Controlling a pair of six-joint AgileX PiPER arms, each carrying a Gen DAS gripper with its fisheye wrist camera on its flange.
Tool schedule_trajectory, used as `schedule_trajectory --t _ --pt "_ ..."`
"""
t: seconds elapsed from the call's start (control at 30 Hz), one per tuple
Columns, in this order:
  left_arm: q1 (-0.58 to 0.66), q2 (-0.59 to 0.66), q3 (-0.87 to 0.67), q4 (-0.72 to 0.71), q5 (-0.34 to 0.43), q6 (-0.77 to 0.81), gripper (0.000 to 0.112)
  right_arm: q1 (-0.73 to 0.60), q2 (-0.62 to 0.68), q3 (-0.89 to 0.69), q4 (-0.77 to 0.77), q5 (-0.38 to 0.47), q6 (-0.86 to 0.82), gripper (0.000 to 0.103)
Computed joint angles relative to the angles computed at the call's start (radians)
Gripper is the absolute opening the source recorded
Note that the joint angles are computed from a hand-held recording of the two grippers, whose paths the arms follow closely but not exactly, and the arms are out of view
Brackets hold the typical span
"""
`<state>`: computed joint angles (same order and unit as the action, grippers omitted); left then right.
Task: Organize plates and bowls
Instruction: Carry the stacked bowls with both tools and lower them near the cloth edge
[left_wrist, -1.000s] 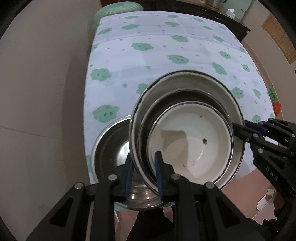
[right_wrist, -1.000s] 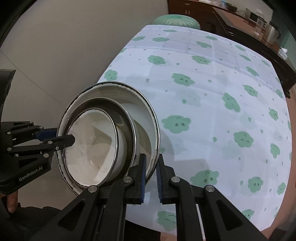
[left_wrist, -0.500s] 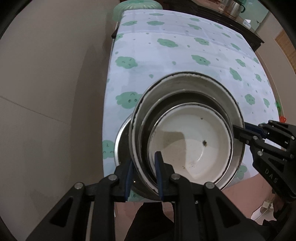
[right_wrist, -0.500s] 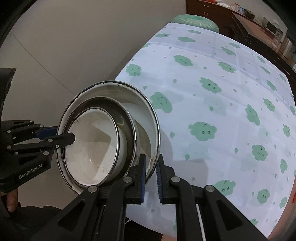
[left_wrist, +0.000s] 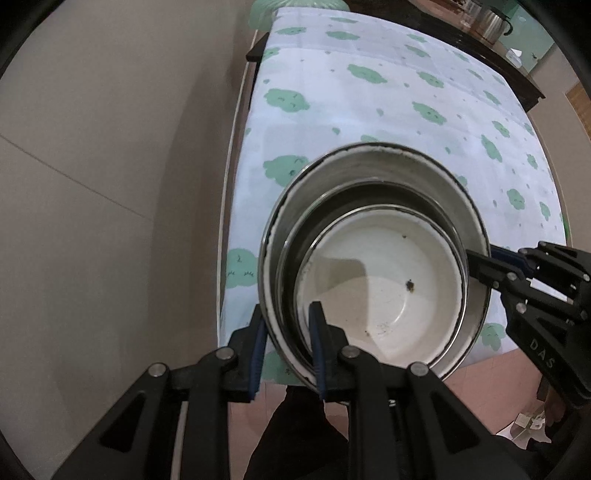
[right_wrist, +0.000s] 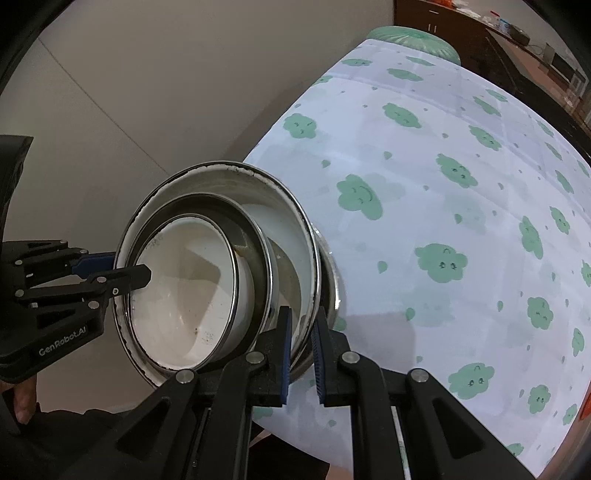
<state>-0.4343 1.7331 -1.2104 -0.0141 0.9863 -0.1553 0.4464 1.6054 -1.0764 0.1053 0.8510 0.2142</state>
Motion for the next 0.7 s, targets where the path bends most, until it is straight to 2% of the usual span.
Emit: schedule_trajectory --t 0.23,0.7 --pt "0.002 0.02 0.024 -0.011 -0.027 0.008 0.019 0.018 0.019 0.006 -0.008 -0.01 0.012 0.012" --pt "-0.008 0.052 0.018 -0.02 -0.029 0.025 0.019 0.014 0.034 0.008 -0.026 -0.006 0.032 0.012"
